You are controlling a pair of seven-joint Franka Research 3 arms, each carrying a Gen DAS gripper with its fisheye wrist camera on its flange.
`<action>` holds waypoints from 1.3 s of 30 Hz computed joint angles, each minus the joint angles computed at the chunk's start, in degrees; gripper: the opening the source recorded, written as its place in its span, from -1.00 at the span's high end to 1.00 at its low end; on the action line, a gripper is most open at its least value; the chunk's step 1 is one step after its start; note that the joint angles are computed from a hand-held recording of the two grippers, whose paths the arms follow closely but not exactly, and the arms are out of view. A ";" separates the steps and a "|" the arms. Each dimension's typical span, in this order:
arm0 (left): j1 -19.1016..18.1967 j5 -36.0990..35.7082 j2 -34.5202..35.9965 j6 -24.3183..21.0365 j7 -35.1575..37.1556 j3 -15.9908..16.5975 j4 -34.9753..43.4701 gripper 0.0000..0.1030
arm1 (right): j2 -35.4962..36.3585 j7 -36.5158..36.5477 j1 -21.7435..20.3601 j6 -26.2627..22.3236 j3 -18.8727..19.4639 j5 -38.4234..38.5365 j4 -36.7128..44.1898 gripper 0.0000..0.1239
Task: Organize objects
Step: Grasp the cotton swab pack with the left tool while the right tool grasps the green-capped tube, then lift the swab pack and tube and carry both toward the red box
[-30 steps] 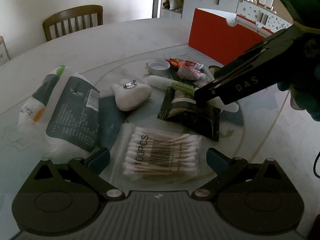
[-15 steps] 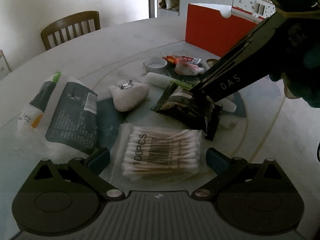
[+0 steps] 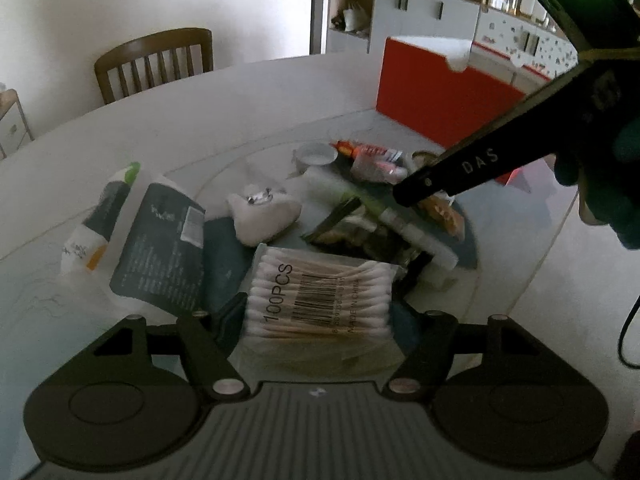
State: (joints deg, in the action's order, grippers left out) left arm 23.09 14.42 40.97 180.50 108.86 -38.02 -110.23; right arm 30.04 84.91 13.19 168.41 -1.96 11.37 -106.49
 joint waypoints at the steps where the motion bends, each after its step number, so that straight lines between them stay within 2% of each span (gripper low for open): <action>1: 0.29 -0.06 -0.26 0.30 -0.09 -0.32 -0.37 -0.40 | -0.44 0.10 0.26 0.17 -0.39 -0.27 -0.63 0.72; 4: 1.75 0.06 -0.60 0.73 -0.38 -1.76 -1.42 -0.40 | -1.17 -1.76 -1.06 0.12 0.95 0.34 -1.66 0.71; 7: 1.92 0.47 -1.23 1.17 -1.21 -1.66 -2.31 -0.40 | -1.52 -4.19 -2.86 -0.55 3.04 2.28 -1.99 0.64; 9: 2.67 0.55 -1.29 0.79 -1.62 -2.23 -2.70 -0.40 | -1.46 -3.79 -1.63 -0.60 1.91 1.78 -2.08 0.48; 11: 3.04 0.68 -1.48 0.96 -1.89 -2.31 -3.19 -0.40 | -1.22 -1.09 0.98 -0.53 -1.06 0.01 -2.07 0.46; 14: 3.93 0.94 -1.41 1.16 -2.26 -2.83 -3.70 -0.40 | -1.49 0.89 1.22 -0.56 -1.99 -0.53 -2.50 0.46; 19: 4.97 1.39 -0.86 1.15 -2.96 -3.53 -3.70 -0.40 | -2.44 0.63 0.77 -0.08 -1.58 -1.67 -3.52 0.46; 24: 5.41 1.63 -0.38 0.73 -2.84 -4.04 -3.35 -0.40 | -0.53 2.49 3.07 -0.81 -3.31 -4.35 -1.48 0.46; 27: 5.79 1.79 -0.26 0.61 -2.37 -4.41 -3.41 -0.40 | 0.48 1.63 2.36 -1.36 -1.95 -4.37 -0.22 0.46; 36: 5.80 0.79 0.02 0.18 -2.19 -4.48 -2.98 -0.40 | 2.66 1.55 3.62 -3.34 -2.36 -5.96 3.04 0.46; 39: 6.13 0.55 0.10 0.07 -2.15 -4.80 -2.98 -0.40 | 2.50 3.37 3.73 -2.48 -3.15 -5.61 3.12 0.45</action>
